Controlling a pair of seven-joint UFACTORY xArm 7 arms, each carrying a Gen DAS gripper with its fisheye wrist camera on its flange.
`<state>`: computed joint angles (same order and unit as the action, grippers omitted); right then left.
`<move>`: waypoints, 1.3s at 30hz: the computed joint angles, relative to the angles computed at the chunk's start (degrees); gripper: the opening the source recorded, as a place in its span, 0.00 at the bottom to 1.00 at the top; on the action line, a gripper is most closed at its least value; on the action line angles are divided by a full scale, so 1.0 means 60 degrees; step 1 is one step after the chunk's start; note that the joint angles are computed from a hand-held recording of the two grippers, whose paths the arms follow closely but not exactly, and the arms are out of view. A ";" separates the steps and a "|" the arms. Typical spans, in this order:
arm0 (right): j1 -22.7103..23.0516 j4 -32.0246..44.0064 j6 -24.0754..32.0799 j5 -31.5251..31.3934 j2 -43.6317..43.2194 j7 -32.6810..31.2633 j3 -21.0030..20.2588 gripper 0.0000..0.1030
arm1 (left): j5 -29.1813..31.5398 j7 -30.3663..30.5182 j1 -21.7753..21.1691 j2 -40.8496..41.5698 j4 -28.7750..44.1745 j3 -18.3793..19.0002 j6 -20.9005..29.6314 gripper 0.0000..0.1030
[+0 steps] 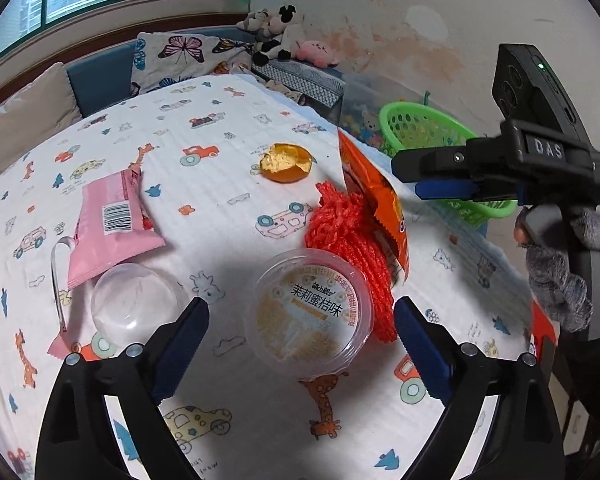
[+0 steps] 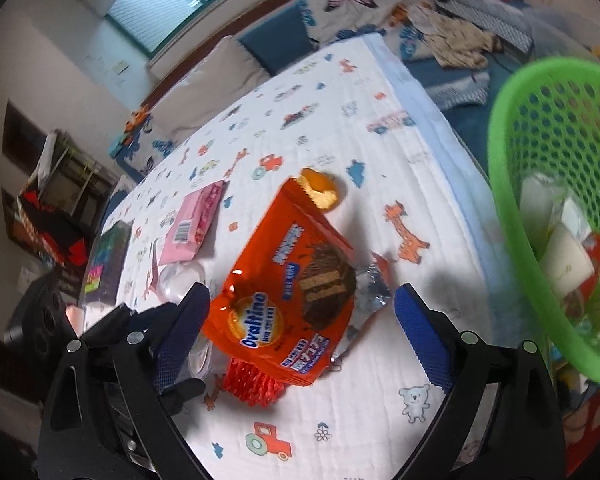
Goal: Collect trash
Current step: 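Grasp the orange Ovaltine wafer bag with the right tool while the left tool holds the pudding cup, then carry the Ovaltine bag and pudding cup over the basket and open both tools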
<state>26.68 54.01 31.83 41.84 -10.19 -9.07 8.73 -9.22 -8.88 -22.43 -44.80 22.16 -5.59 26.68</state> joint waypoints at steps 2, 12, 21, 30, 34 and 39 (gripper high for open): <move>-0.0011 0.0054 0.0253 0.0342 0.0075 -0.0059 -0.0126 0.90 | 0.0030 0.0050 -0.0001 0.0140 0.0057 0.0006 -0.0011 0.89; -0.0380 0.0292 0.1608 0.2823 0.0537 -0.0596 -0.0260 0.90 | -0.0555 0.0257 -0.0283 0.0287 -0.0111 0.0402 -0.0421 0.89; -0.0626 0.0217 0.1566 0.3847 0.0606 -0.0709 -0.0126 0.93 | -0.0618 0.0267 -0.0245 0.0250 -0.0155 0.0432 -0.0481 0.88; -0.0558 0.0150 0.1060 0.3428 0.0531 -0.0698 0.0043 0.74 | -0.0565 0.0232 -0.0216 0.0504 -0.0081 0.0309 -0.0439 0.79; -0.0553 -0.0096 0.0998 0.3483 0.0205 -0.0993 -0.0063 0.72 | -0.0679 0.0231 -0.0322 0.0436 -0.0116 0.0372 -0.0433 0.68; -0.0471 -0.0311 0.0898 0.3217 -0.0291 -0.1372 -0.0208 0.72 | -0.0708 0.0213 -0.0344 0.0149 -0.0242 0.0362 -0.0408 0.65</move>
